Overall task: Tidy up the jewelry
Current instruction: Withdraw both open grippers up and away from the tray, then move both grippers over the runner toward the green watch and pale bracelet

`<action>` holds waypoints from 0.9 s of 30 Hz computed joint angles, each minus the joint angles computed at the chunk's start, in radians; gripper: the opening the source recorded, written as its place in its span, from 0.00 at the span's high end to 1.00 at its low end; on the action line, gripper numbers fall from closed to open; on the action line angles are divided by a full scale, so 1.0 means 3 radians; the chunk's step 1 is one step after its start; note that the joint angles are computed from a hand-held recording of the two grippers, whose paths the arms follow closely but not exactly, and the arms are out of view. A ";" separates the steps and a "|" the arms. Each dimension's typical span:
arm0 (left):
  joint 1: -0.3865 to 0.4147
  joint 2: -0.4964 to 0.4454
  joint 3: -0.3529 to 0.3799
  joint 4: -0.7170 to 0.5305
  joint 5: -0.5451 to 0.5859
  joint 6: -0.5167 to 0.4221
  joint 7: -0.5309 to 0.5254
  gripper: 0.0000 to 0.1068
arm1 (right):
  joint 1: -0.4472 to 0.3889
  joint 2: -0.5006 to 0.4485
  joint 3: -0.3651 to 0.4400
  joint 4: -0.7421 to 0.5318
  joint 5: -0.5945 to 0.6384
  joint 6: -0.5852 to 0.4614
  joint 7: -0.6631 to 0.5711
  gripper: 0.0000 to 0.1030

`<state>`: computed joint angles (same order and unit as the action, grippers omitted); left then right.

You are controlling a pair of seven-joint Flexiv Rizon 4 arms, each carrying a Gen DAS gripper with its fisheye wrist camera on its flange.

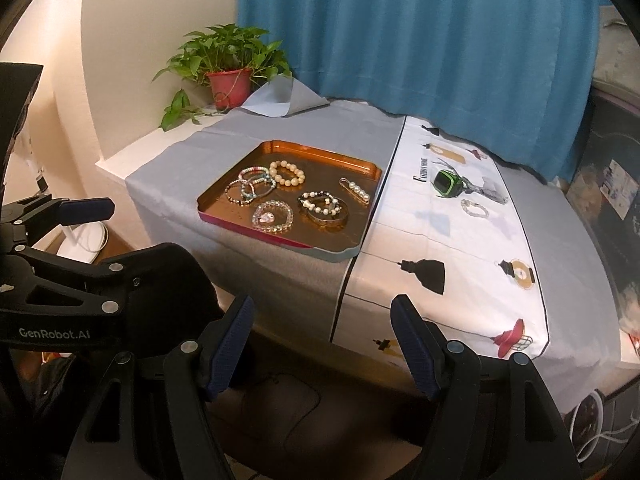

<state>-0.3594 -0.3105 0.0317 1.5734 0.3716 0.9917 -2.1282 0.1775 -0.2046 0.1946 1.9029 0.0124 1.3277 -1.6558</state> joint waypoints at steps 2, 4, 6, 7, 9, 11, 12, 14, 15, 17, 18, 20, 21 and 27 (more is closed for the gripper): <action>-0.0004 0.0009 0.0002 0.0007 0.0007 0.0006 -0.0015 0.11 | 0.0000 -0.0002 0.0001 0.0001 0.0002 0.0004 -0.0006 0.30; -0.0002 0.0013 -0.0002 0.0009 0.0006 0.0001 -0.0011 0.11 | -0.0001 0.0020 0.0001 0.0014 0.0001 0.0002 -0.0008 0.30; -0.0006 0.0017 -0.0002 0.0006 0.0016 -0.0007 -0.0013 0.11 | 0.0002 0.0026 -0.0001 0.0017 0.0000 -0.0006 -0.0005 0.30; -0.0005 0.0020 -0.0006 0.0007 0.0015 -0.0008 -0.0008 0.11 | 0.0008 0.0037 -0.0006 0.0025 -0.0011 -0.0010 0.0008 0.30; -0.0001 0.0020 -0.0011 0.0005 0.0011 -0.0013 0.0004 0.11 | 0.0011 0.0040 -0.0009 0.0028 -0.0012 -0.0012 0.0015 0.30; -0.0005 0.0018 -0.0013 -0.0005 0.0015 -0.0027 0.0010 0.11 | 0.0009 0.0049 -0.0007 0.0033 -0.0005 -0.0020 0.0009 0.30; -0.0006 0.0017 -0.0013 -0.0006 0.0015 -0.0026 0.0006 0.11 | 0.0007 0.0055 -0.0006 0.0036 0.0000 -0.0023 0.0005 0.30; -0.0007 0.0016 -0.0014 -0.0006 0.0015 -0.0027 0.0003 0.11 | 0.0009 0.0051 -0.0009 0.0039 0.0003 -0.0014 0.0001 0.30; -0.0008 0.0016 -0.0013 -0.0008 0.0019 -0.0030 0.0000 0.11 | 0.0008 0.0055 -0.0008 0.0039 0.0007 -0.0018 0.0000 0.30; -0.0006 0.0016 -0.0014 -0.0007 0.0016 -0.0029 0.0004 0.11 | 0.0008 0.0050 -0.0007 0.0035 0.0013 -0.0018 -0.0013 0.30; -0.0006 0.0016 -0.0014 -0.0005 0.0017 -0.0029 0.0004 0.11 | 0.0009 0.0049 -0.0007 0.0034 0.0014 -0.0018 -0.0011 0.30; -0.0006 0.0012 -0.0018 -0.0016 0.0012 -0.0045 0.0012 0.11 | -0.0002 0.0043 -0.0001 0.0025 0.0038 -0.0033 -0.0035 0.30; -0.0002 0.0003 -0.0020 -0.0023 0.0005 -0.0048 0.0020 0.11 | -0.0004 0.0045 0.0000 0.0024 0.0043 -0.0043 -0.0039 0.30; 0.0013 -0.0058 -0.0027 -0.0077 -0.0052 -0.0089 0.0090 0.11 | -0.0024 -0.0032 0.0001 -0.0045 0.0087 -0.0091 -0.0080 0.30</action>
